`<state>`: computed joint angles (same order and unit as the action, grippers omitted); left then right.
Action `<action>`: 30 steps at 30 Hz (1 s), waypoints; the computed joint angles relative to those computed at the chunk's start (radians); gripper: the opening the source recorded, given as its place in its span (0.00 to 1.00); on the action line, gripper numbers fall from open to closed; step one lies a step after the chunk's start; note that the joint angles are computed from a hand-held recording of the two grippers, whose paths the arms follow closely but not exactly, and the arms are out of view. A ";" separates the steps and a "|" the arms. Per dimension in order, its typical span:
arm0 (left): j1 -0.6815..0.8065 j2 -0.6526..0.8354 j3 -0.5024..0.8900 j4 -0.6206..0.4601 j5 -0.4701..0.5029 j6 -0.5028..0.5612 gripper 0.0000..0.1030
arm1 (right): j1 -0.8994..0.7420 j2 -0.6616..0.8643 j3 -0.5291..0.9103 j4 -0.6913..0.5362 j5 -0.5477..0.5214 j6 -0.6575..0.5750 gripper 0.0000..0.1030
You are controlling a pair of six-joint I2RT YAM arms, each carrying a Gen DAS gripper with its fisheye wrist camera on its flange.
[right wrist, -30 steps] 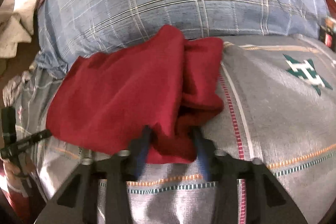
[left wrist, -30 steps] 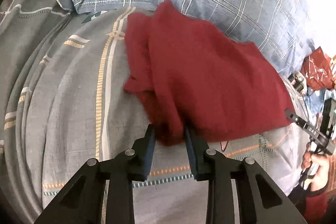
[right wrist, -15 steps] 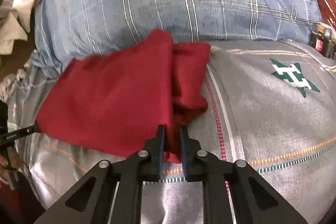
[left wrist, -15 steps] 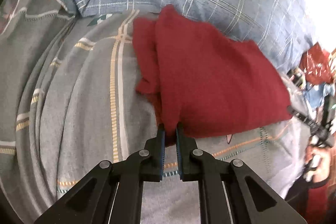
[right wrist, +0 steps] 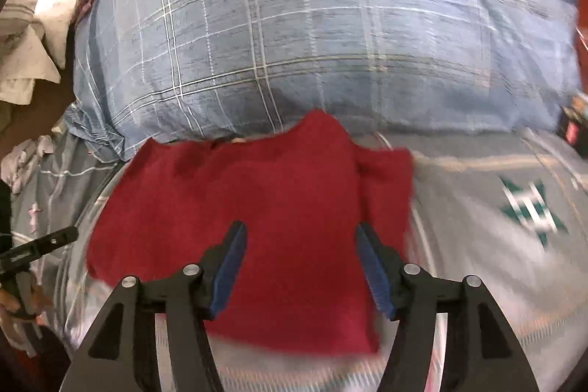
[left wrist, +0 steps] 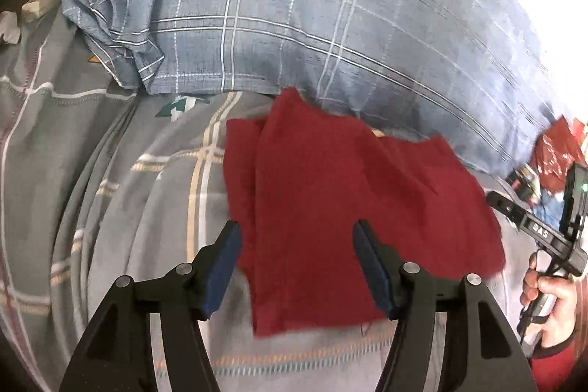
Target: Fold small clothes
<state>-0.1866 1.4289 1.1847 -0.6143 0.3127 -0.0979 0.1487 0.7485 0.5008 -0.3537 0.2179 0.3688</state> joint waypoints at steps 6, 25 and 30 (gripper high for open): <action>-0.064 0.111 -0.043 0.120 -0.142 -0.039 0.59 | -0.045 0.471 0.235 0.150 -0.064 -0.043 0.50; -0.053 0.195 0.019 0.115 -0.151 -0.054 0.65 | 0.152 0.823 0.545 0.083 0.027 -0.120 0.42; -0.045 0.197 0.025 0.105 -0.137 -0.047 0.65 | 0.141 0.986 0.689 0.069 0.149 -0.069 0.40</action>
